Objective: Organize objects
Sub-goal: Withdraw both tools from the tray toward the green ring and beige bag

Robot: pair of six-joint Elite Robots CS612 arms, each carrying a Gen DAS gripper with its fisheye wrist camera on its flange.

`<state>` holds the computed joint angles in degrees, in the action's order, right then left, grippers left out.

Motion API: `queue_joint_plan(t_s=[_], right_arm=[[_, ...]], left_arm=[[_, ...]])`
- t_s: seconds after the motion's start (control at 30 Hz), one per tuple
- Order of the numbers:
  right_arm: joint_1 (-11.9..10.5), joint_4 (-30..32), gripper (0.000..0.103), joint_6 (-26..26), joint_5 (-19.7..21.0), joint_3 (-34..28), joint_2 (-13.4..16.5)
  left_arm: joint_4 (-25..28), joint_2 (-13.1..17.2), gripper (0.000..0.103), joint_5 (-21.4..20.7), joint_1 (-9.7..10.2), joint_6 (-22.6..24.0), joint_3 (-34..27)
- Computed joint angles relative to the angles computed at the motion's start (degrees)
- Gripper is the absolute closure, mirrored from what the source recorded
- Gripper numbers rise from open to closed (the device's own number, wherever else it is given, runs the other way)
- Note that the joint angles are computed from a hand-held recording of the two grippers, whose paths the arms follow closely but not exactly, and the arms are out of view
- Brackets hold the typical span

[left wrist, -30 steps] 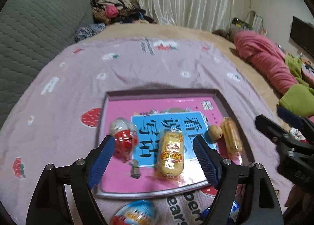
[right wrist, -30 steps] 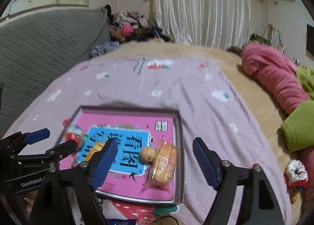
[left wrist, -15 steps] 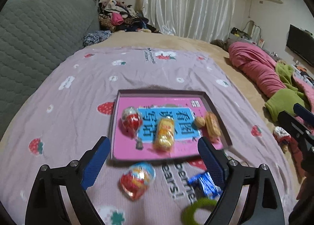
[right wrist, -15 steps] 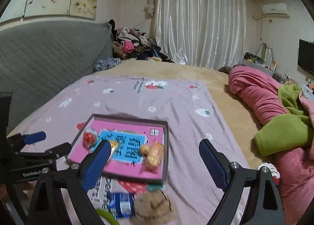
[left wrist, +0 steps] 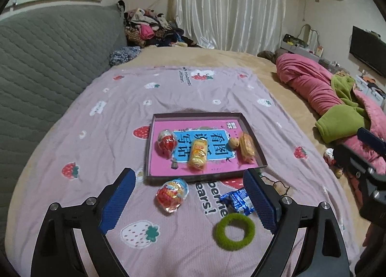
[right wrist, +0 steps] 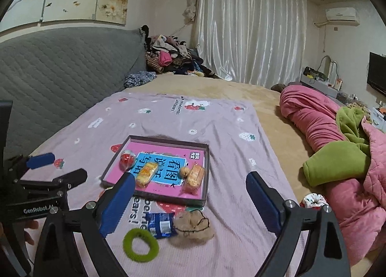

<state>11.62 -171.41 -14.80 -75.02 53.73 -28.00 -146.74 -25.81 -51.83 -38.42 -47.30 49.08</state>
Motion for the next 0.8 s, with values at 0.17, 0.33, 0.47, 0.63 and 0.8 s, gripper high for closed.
queue_joint_plan(t_s=[0.17,0.33,0.47,0.63,0.8], right_arm=[[-0.25,-1.83,0.010,-1.37,-0.44,4.82,-2.64],[-0.68,-2.93,0.010,-2.03,-0.87,8.32,-4.50],[-1.00,-3.06,0.010,-2.32,-0.77,10.10,-5.39],[-1.43,-3.30,0.010,-3.04,-1.02,12.03,-6.32],[-1.68,-3.51,0.010,-3.62,-1.35,13.20,-6.87]], left_arm=[[-0.22,-1.82,0.012,1.05,-1.13,-0.07,2.30],[-0.28,-3.05,0.012,2.27,-2.09,-0.28,3.96],[0.16,-3.28,0.012,1.94,-2.54,-0.75,4.38],[1.43,-3.49,0.012,2.20,-3.13,-1.39,4.66],[1.98,-3.51,0.012,2.39,-3.71,-1.52,4.82]])
